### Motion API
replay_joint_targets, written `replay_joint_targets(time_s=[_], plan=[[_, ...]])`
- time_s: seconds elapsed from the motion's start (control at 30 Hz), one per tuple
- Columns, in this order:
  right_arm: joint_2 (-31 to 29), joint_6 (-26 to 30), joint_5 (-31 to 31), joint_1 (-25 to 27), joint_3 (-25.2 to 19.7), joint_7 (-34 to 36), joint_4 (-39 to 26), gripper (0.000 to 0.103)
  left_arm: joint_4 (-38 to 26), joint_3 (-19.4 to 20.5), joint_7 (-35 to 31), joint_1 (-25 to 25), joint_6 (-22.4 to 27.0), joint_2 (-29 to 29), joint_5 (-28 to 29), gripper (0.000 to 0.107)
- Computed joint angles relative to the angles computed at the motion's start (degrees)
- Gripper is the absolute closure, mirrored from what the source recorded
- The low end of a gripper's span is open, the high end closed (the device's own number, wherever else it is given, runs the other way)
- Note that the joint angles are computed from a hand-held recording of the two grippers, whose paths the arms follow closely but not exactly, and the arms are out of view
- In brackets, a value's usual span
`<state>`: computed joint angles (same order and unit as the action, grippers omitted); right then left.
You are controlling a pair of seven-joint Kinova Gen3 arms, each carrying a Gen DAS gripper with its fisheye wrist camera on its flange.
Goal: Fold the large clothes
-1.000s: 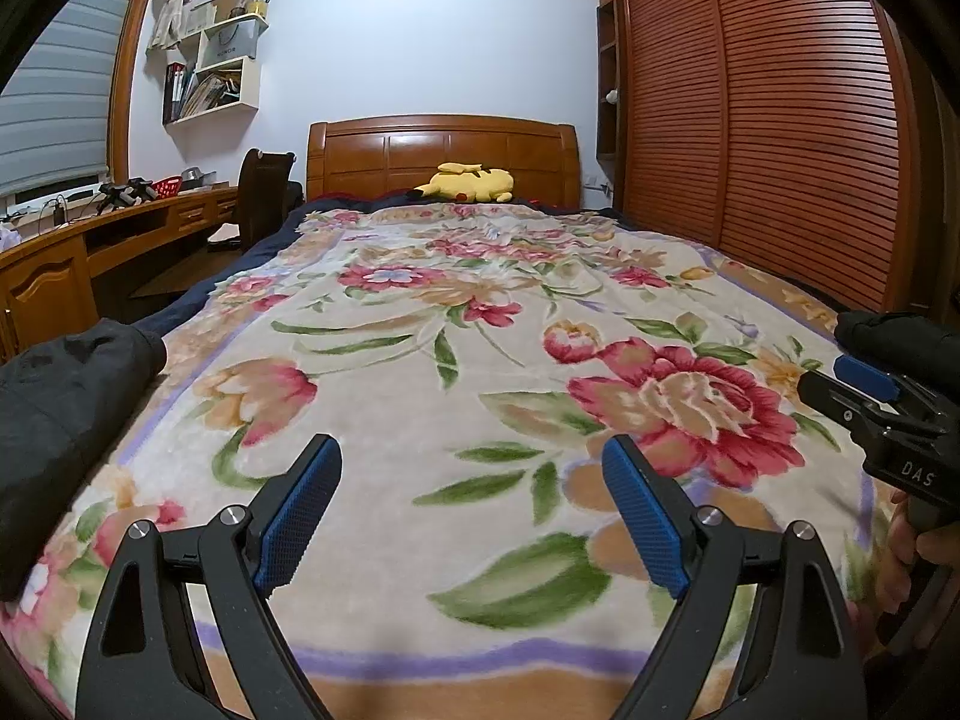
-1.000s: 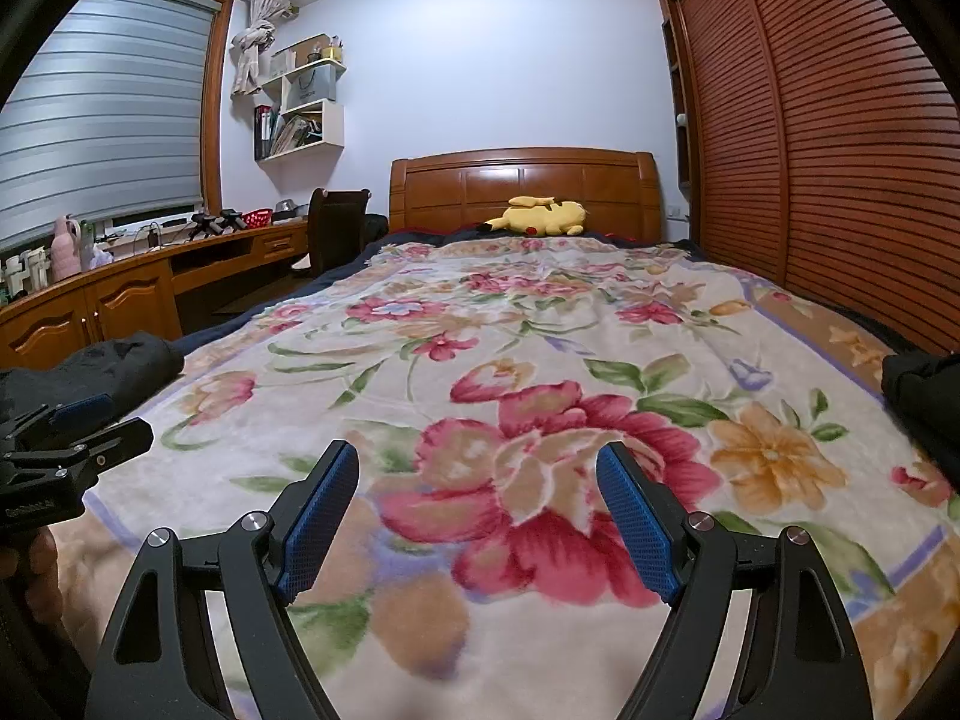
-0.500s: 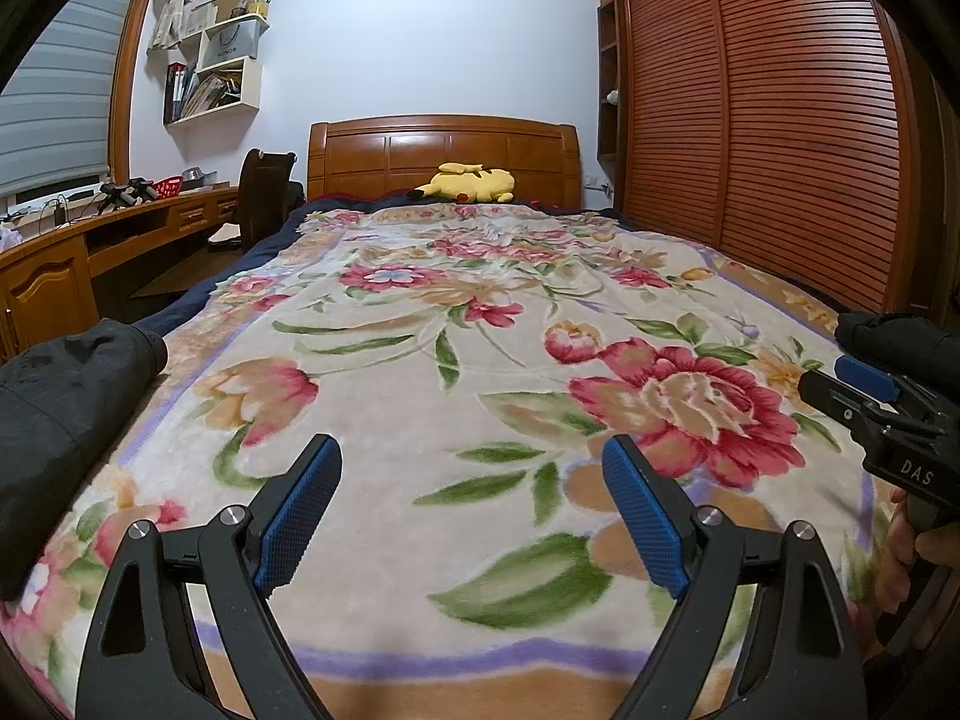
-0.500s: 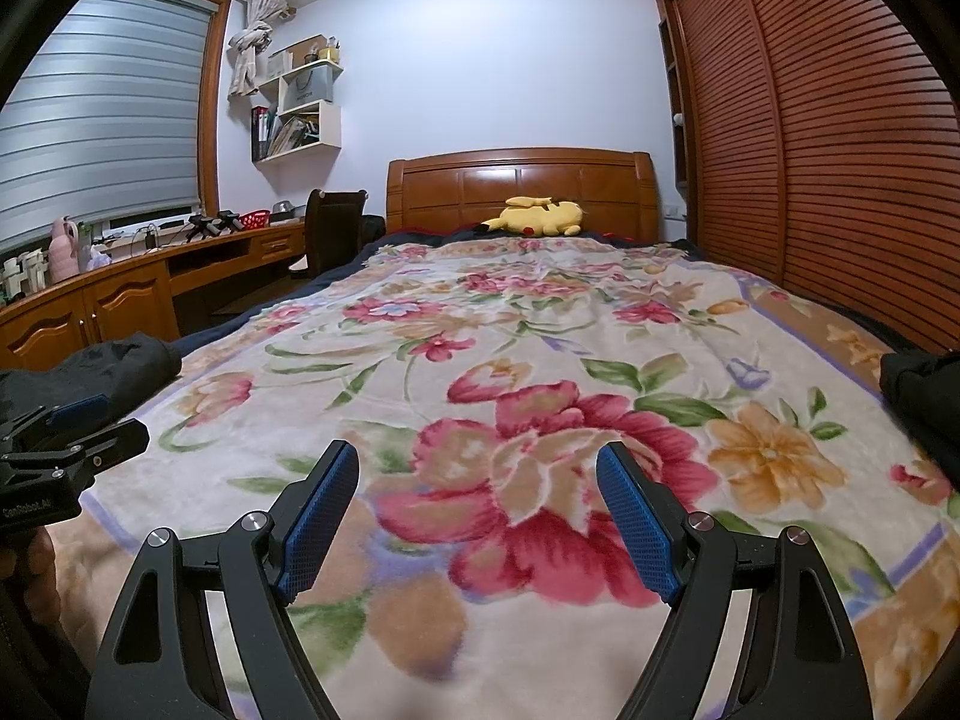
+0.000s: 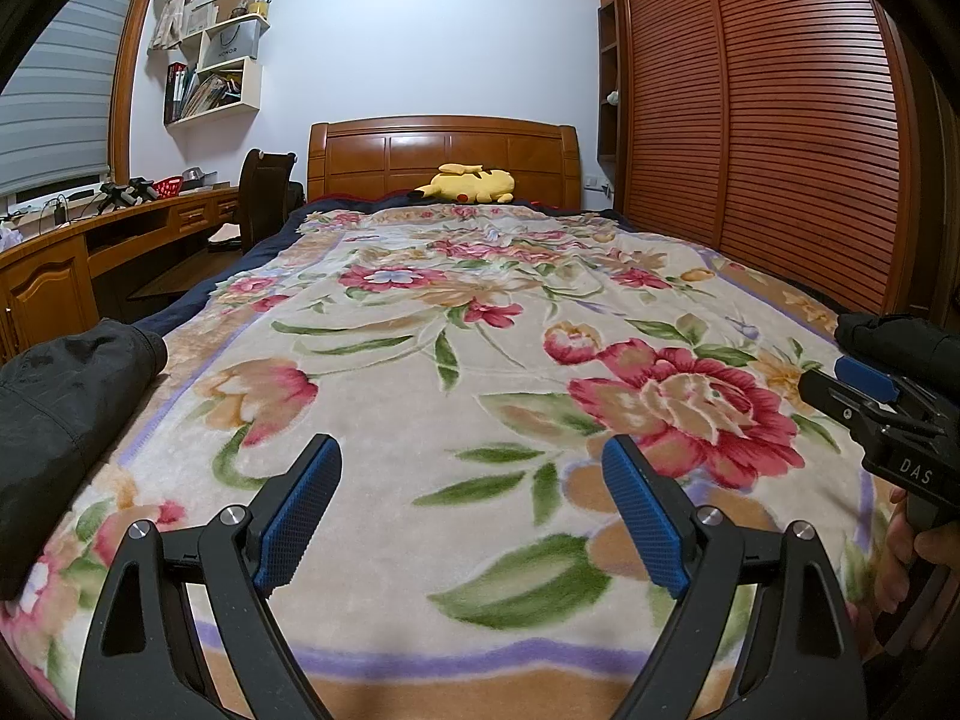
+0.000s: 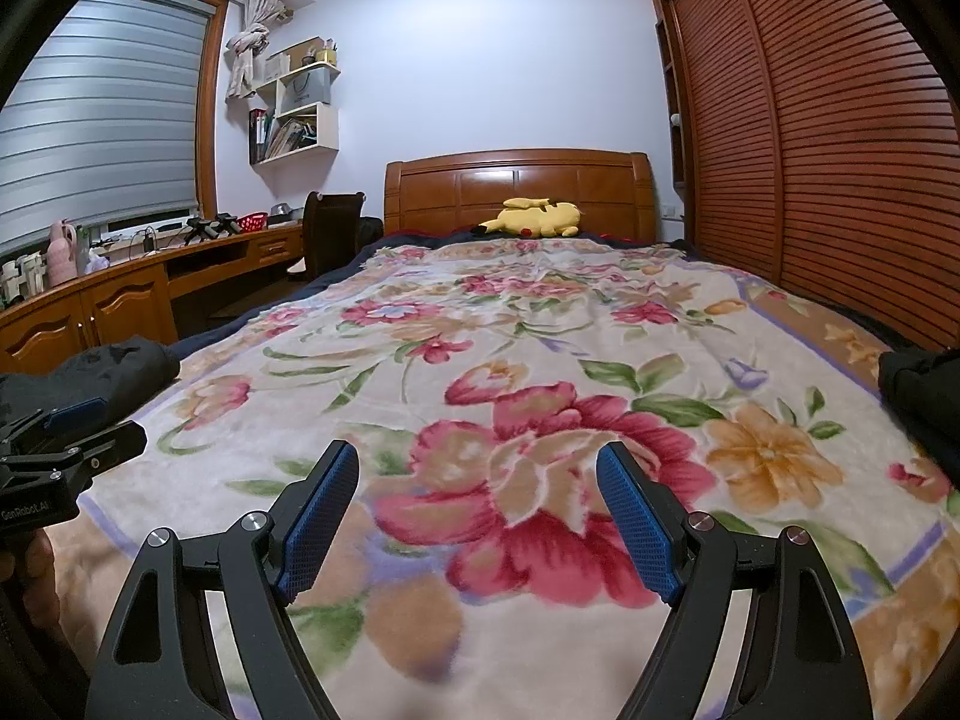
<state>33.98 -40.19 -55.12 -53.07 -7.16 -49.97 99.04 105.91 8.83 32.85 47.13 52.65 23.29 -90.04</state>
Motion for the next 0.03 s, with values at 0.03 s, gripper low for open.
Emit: replay_joint_targets(time_s=[0.03], plan=[[0.00, -0.01, -0.07, -0.02, 0.01, 0.07, -0.02, 0.020, -0.05, 0.03, -0.05, 0.04, 0.07, 0.00, 0.07, 0.018]])
